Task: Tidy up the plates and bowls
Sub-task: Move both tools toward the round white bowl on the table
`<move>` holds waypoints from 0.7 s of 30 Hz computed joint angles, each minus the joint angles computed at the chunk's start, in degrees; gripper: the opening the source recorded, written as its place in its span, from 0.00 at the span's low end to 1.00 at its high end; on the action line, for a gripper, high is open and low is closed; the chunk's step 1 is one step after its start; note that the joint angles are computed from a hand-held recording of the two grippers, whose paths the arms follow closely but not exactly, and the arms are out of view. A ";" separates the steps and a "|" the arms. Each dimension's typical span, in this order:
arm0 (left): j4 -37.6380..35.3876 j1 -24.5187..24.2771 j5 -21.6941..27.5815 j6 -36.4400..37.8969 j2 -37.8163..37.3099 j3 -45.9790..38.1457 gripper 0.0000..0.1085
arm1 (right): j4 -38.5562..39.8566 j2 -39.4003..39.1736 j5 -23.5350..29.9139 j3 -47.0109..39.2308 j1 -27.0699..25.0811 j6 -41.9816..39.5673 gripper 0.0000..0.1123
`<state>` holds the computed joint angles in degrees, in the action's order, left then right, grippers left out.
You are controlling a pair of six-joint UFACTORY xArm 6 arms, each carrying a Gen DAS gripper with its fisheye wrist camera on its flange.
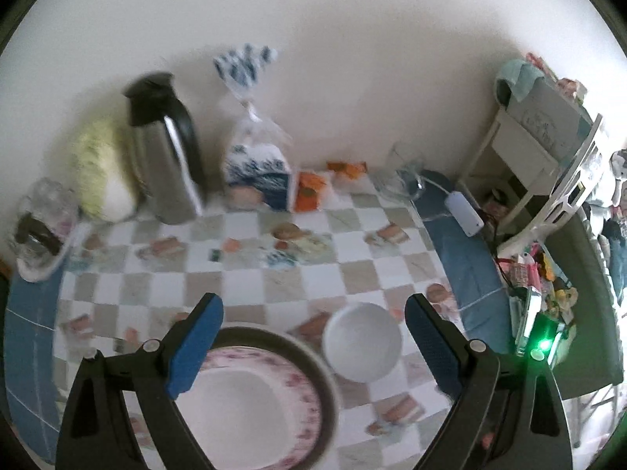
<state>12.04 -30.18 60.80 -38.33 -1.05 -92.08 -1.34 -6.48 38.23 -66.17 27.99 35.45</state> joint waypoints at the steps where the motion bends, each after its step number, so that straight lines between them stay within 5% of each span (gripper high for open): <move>1: 0.27 -0.43 1.88 -0.47 2.68 -2.69 0.87 | 0.34 0.47 0.67 -0.37 -0.04 -0.08 0.92; 9: 4.69 -2.78 11.36 -1.95 14.81 -12.69 0.87 | 5.80 1.72 -1.45 1.06 -0.84 -3.40 0.92; 13: 3.12 -2.57 11.27 -1.88 17.66 -12.20 0.86 | 7.51 2.82 -2.09 1.26 -0.48 -4.51 0.87; 15: 2.26 -2.56 11.43 -1.71 19.05 -12.24 0.81 | 7.91 3.39 -2.21 1.12 -0.18 -4.93 0.81; 17: 0.45 -2.40 11.01 -1.38 20.15 -12.09 0.60 | 8.13 3.91 -2.28 0.90 0.05 -5.15 0.71; 21: -2.03 -2.36 10.31 -0.21 21.77 -11.70 0.53 | 11.51 5.03 -3.11 1.08 0.28 -6.90 0.54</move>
